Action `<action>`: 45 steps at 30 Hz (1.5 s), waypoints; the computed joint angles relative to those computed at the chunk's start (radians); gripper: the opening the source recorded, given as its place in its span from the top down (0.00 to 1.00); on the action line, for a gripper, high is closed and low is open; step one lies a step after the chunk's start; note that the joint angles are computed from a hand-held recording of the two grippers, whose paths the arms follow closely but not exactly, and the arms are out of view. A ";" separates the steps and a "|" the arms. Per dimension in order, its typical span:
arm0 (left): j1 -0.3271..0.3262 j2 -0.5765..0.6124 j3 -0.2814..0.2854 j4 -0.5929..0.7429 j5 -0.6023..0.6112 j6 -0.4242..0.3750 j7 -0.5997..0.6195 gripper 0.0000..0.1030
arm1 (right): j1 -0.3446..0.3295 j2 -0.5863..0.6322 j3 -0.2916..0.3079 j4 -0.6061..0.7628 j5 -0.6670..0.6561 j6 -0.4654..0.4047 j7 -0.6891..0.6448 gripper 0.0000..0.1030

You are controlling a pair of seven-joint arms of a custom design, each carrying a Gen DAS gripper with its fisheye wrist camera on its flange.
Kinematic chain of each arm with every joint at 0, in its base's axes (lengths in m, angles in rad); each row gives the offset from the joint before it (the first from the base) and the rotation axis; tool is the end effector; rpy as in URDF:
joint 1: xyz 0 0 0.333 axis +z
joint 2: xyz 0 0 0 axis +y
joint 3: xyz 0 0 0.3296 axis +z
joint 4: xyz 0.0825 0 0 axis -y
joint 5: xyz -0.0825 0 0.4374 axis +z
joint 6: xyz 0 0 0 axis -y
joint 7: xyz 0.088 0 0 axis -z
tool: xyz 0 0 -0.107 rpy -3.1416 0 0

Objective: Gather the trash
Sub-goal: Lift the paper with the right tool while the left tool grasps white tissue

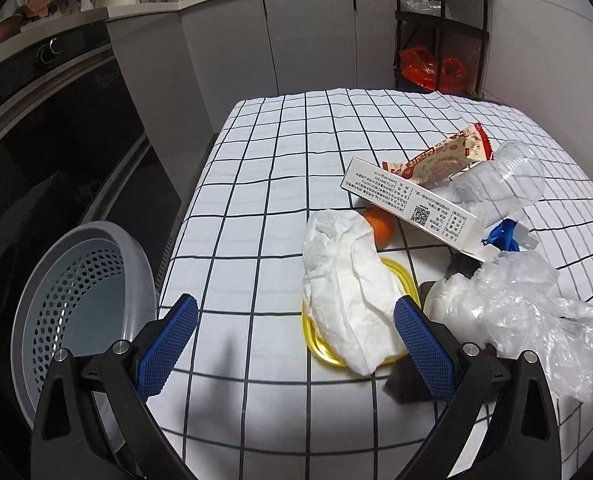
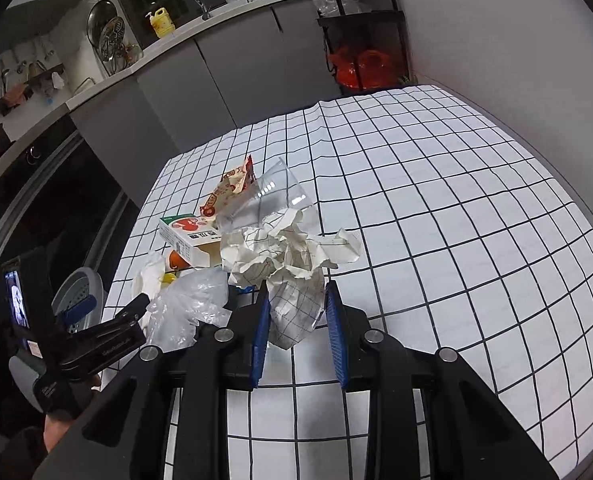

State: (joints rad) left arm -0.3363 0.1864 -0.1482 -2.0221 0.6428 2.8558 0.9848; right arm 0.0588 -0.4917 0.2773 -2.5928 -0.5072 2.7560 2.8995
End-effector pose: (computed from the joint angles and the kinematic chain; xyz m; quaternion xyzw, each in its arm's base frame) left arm 0.5803 -0.3379 0.4087 -0.4994 0.7927 -0.2545 0.2396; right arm 0.4378 0.1770 0.4654 -0.4473 0.8161 -0.2126 0.2978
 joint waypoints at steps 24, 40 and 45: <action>0.006 -0.004 -0.029 -0.014 -0.191 0.023 0.223 0.92 | 0.010 0.047 -0.017 0.018 0.010 0.026 -0.016 0.75; 0.047 -0.105 -0.030 -0.082 -0.222 0.113 0.212 0.94 | -0.010 0.008 0.023 0.022 -0.038 0.030 0.016 0.75; 0.083 -0.150 -0.059 -0.120 -0.342 0.149 0.306 0.94 | -0.022 0.010 0.049 0.050 -0.072 0.026 0.043 0.75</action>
